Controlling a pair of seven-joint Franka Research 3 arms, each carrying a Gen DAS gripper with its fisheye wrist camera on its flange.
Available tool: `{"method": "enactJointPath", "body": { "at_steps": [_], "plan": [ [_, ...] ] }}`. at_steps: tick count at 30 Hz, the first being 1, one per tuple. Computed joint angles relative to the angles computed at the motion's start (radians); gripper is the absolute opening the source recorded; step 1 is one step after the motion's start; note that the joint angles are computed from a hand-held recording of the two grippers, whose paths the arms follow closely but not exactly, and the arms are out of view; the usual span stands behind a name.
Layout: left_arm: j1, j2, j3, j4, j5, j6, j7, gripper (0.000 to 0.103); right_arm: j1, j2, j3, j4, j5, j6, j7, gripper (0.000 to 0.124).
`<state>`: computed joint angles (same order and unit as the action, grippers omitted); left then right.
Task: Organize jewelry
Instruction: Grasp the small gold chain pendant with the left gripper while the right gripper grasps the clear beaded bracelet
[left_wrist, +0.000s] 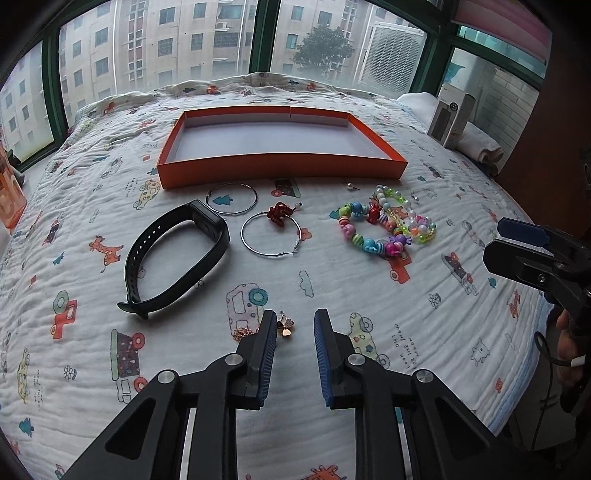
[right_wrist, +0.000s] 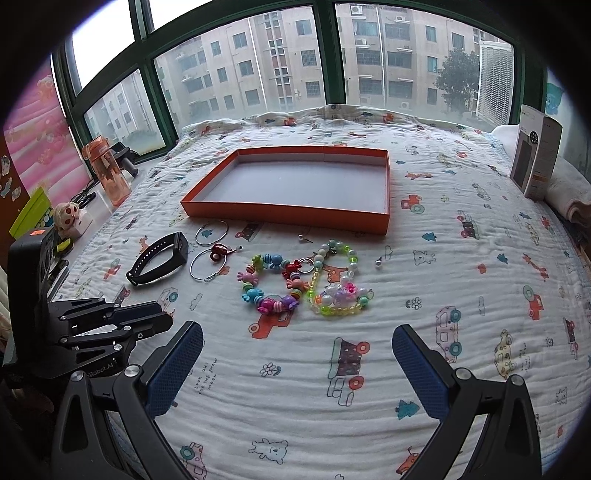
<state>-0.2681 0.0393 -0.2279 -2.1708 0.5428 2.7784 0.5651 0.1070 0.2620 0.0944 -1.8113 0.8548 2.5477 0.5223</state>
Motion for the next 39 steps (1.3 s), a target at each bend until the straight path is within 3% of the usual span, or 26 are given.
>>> {"method": "enactJointPath", "body": {
  "at_steps": [8,21,27,35,39],
  "plan": [
    [0.001,0.011,0.003,0.002,-0.005,-0.001,0.016,0.023,0.0,0.019,0.002,0.018,-0.017,-0.008,0.019,0.103],
    [-0.033,0.031,0.001,0.05,0.171,-0.109,-0.08,0.011,0.001,0.035,0.004,0.03,-0.04,-0.007,0.04,0.103],
    [-0.023,-0.006,0.005,0.023,0.188,-0.071,-0.143,0.011,-0.008,0.064,0.001,0.067,-0.06,-0.036,0.063,0.103],
    [0.016,-0.072,-0.001,-0.018,0.168,-0.019,-0.171,0.011,-0.017,0.139,0.001,0.172,-0.115,-0.084,0.125,0.075],
    [0.029,-0.083,-0.007,-0.025,0.154,-0.014,-0.163,0.011,-0.014,0.19,-0.002,0.243,-0.165,-0.101,0.181,0.068]
  ]
}}
